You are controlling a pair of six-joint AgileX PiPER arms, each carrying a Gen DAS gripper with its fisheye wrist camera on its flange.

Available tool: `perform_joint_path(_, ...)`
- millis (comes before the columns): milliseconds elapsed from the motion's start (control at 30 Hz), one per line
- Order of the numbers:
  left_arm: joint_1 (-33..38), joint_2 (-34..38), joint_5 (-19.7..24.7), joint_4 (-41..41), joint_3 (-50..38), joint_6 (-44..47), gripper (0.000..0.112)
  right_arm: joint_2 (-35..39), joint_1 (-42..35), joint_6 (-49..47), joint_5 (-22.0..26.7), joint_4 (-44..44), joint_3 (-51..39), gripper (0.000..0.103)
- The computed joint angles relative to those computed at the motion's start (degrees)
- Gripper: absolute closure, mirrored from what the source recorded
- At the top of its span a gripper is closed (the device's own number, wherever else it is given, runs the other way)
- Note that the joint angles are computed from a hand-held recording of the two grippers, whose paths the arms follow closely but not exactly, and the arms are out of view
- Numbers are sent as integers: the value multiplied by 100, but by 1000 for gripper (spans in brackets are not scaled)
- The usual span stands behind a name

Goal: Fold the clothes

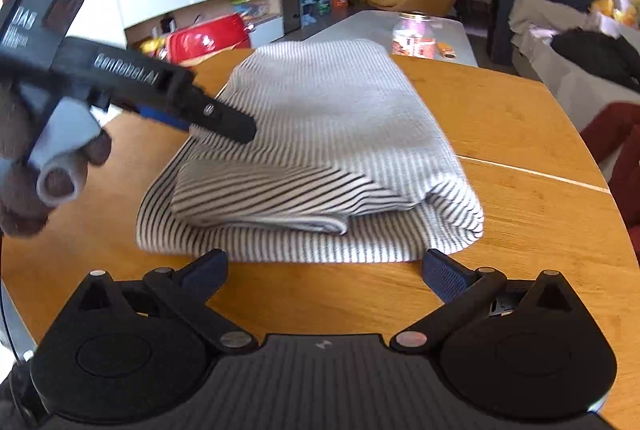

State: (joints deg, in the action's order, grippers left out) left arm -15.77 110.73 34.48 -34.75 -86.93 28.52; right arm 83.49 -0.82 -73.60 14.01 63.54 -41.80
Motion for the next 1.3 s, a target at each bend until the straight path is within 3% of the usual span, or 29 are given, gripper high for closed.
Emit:
perform_joint_path(200, 6, -355, -314, -397, 575, 475, 9, -344, -527, 113, 547, -169, -35, 0)
perform_joint_path(333, -126, -554, -417, -806, 836, 861, 9, -488, -1658, -342, 1514, 279, -190, 0)
perform_joint_path(400, -238, -604, -418, -913, 914, 1056, 9, -417, -2060, -445, 1769, 519, -351, 0)
perform_joint_path(500, -510, -635, -614, -476, 1019, 902, 9, -73, -2084, -308, 1458, 725, -736, 0)
perform_joint_path(600, -759, -674, -956, 317, 1190, 366, 9, 496, -1621, -122, 620, 597, -1204, 0)
perform_joint_path(767, -657, -743, -921, 45, 1305, 482, 9, 1232, -965, 1223, -241, -918, -1530, 0)
perform_joint_path(933, -521, -826, -833, -267, 1495, 847, 9, 925, -965, 297, -302, 261, -945, 0)
perform_joint_path(1300, -137, -1461, -406, -1258, 2290, 2027, 9, -63, -1354, -1350, 176, 1600, 271, 0)
